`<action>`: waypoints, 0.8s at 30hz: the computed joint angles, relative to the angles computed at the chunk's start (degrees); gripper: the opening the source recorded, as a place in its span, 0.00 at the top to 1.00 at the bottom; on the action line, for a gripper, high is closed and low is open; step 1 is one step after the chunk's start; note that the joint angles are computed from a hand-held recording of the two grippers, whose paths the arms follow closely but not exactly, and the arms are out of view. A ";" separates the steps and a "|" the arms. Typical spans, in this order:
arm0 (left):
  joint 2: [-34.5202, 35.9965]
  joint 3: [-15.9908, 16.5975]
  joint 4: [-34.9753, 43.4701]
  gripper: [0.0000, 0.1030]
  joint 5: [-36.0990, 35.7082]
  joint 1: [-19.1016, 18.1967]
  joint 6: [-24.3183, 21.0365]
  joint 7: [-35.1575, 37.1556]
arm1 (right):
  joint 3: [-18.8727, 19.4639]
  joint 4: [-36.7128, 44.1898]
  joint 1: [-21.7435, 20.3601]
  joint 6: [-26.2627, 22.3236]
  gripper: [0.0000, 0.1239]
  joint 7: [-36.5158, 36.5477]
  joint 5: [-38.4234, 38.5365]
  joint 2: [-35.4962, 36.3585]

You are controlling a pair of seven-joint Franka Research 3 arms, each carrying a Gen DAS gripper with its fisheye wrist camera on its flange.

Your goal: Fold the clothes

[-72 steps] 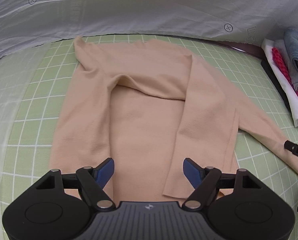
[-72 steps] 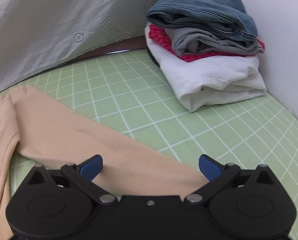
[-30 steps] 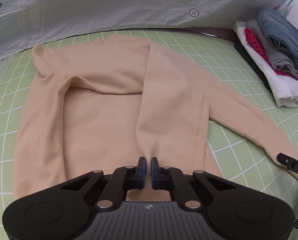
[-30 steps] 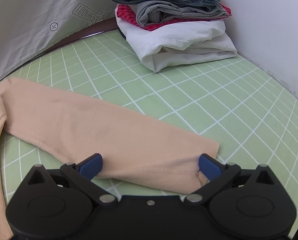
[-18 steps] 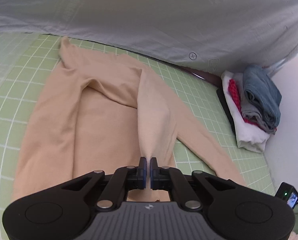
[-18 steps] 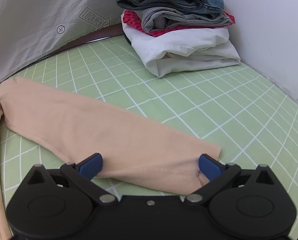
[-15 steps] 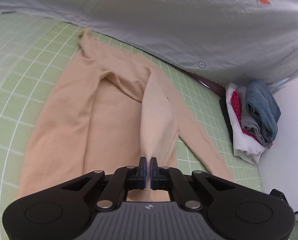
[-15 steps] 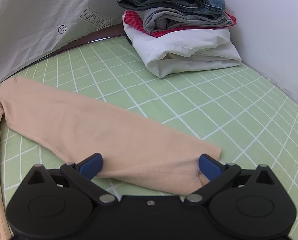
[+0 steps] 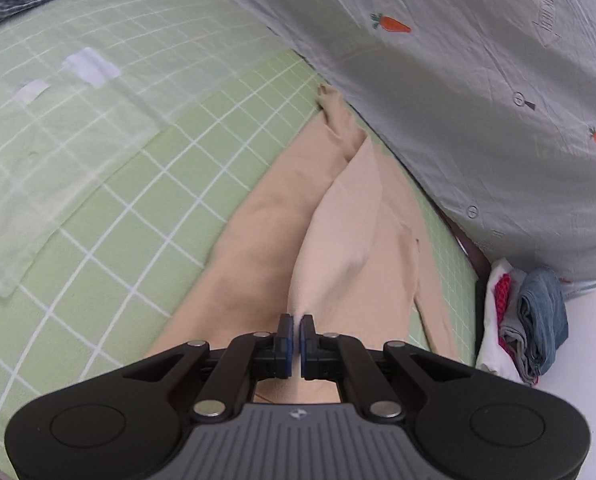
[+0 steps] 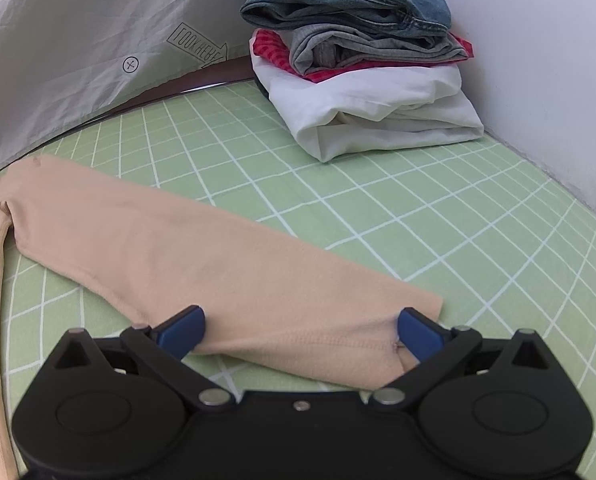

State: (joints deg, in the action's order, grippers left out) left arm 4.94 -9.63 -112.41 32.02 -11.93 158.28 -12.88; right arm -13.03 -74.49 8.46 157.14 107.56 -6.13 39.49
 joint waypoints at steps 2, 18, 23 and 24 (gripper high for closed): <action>-0.40 -0.13 -0.80 0.97 -1.57 0.10 -2.03 -0.03 | -0.08 -0.66 0.08 0.76 0.17 -0.03 -0.07 -0.23; 2.98 -0.29 8.38 0.35 -1.78 -0.58 -16.40 19.02 | 1.35 1.44 0.62 -4.47 0.17 8.24 1.35 -2.29; 4.52 0.33 10.35 0.35 -2.26 0.19 -15.06 23.18 | 11.35 5.45 -5.08 -4.17 0.17 4.14 14.11 -1.24; 4.97 0.49 10.72 0.35 -2.51 0.41 -14.53 24.04 | 14.92 7.00 -7.31 -4.81 0.17 2.42 19.25 -0.37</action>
